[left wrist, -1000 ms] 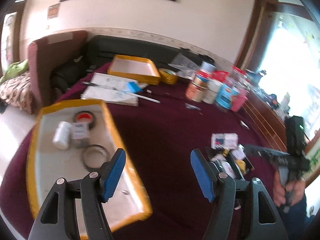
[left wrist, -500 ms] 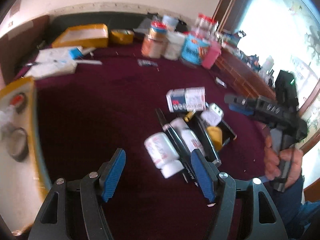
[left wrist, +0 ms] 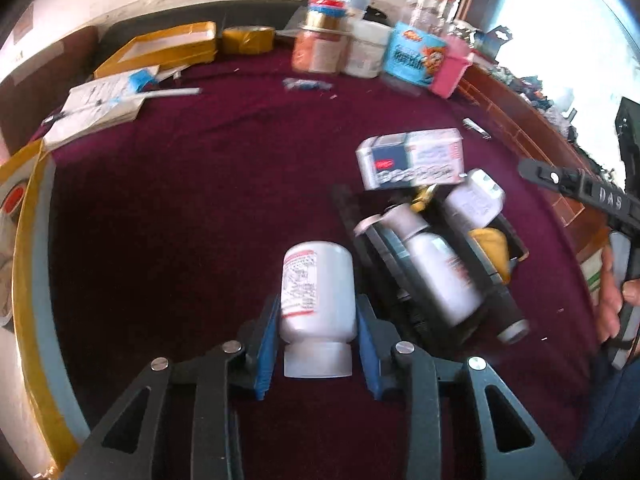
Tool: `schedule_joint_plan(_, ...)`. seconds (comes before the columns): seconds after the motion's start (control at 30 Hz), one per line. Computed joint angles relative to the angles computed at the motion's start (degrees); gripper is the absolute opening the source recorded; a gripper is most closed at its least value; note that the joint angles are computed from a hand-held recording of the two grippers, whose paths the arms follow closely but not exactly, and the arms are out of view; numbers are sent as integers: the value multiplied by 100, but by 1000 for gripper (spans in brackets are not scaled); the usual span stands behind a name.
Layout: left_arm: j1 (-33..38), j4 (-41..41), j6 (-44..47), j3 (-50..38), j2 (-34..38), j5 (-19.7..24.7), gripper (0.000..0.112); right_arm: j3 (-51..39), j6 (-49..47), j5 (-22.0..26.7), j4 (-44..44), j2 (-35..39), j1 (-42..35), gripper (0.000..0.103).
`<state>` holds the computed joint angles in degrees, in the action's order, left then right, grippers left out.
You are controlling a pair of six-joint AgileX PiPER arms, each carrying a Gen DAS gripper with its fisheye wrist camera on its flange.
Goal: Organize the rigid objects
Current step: 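Grasp the large white pill bottle with left tool while right tool grasps a black marker, then carry the bottle and marker over the white tray with both tools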
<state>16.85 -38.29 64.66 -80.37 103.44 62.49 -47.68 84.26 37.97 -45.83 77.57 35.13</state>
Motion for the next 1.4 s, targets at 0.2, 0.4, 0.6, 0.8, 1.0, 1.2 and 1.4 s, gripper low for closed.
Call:
schedule_joint_plan(0.2, -90, 57, -68, -167, 94, 38, 37, -299, -1626, 122, 829, 712, -158, 38)
schedule_joint_plan(0.4, -208, 63, -105, -146, 95, -173, 37, -270, -1753, -141, 821, 764, -153, 38)
schedule_joint_plan(0.6, -191, -114, 112, 85, -13, -416, 37, -367, -1493, -148, 546, 1176, 29, 30)
schedule_joint_plan(0.8, -20, -362, 198, 150, -93, -233, 37, -234, -1005, -185, 331, 889, 0, 14)
schedule_joint_plan(1.0, 255, -577, 198, 78, -122, 11, 37, 137, -107, -683, -107, 344, -173, 14)
schedule_joint_plan(1.2, 554, -780, 265, -5, -212, 288, 37, 337, 531, -1139, -513, 50, -172, 14)
schedule_joint_plan(1.4, 770, -918, 344, -70, -299, 500, 37, 375, 570, -1408, -503, 54, -153, 14)
